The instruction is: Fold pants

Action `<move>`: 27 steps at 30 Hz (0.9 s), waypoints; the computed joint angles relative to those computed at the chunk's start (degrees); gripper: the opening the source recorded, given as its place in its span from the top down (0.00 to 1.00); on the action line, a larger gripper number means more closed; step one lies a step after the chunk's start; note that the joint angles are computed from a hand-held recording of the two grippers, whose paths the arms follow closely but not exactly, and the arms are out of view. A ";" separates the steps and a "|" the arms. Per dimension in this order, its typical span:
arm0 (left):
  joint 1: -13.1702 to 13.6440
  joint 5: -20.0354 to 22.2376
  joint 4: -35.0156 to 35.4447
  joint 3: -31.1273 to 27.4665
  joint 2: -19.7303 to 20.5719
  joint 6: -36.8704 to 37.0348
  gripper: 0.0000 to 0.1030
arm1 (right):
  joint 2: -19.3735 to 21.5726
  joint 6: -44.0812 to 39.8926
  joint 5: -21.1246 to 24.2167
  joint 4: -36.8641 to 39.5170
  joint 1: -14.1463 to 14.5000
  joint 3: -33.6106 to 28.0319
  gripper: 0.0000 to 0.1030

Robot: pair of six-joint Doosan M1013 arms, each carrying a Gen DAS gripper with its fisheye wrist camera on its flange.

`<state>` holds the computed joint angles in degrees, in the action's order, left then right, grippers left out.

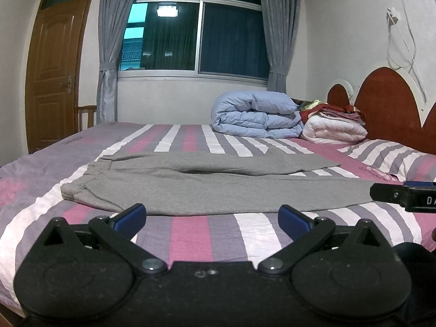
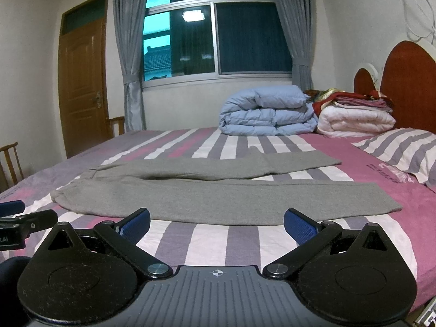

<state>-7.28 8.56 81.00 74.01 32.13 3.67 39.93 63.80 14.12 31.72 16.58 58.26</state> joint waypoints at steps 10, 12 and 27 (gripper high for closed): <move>0.01 -0.07 -0.48 0.04 -0.07 0.58 0.06 | 0.06 -0.25 -0.07 0.38 -0.05 0.04 0.00; -0.01 -0.03 -0.40 0.04 -0.07 0.49 0.06 | 0.06 -0.24 -0.06 0.37 -0.06 0.05 0.00; 0.31 -0.12 -4.08 0.14 -0.26 2.56 0.06 | -0.20 -4.24 -1.37 3.31 0.02 0.90 0.00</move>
<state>-6.97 8.44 76.92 74.15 31.86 6.22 39.72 59.55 12.75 35.03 16.61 59.16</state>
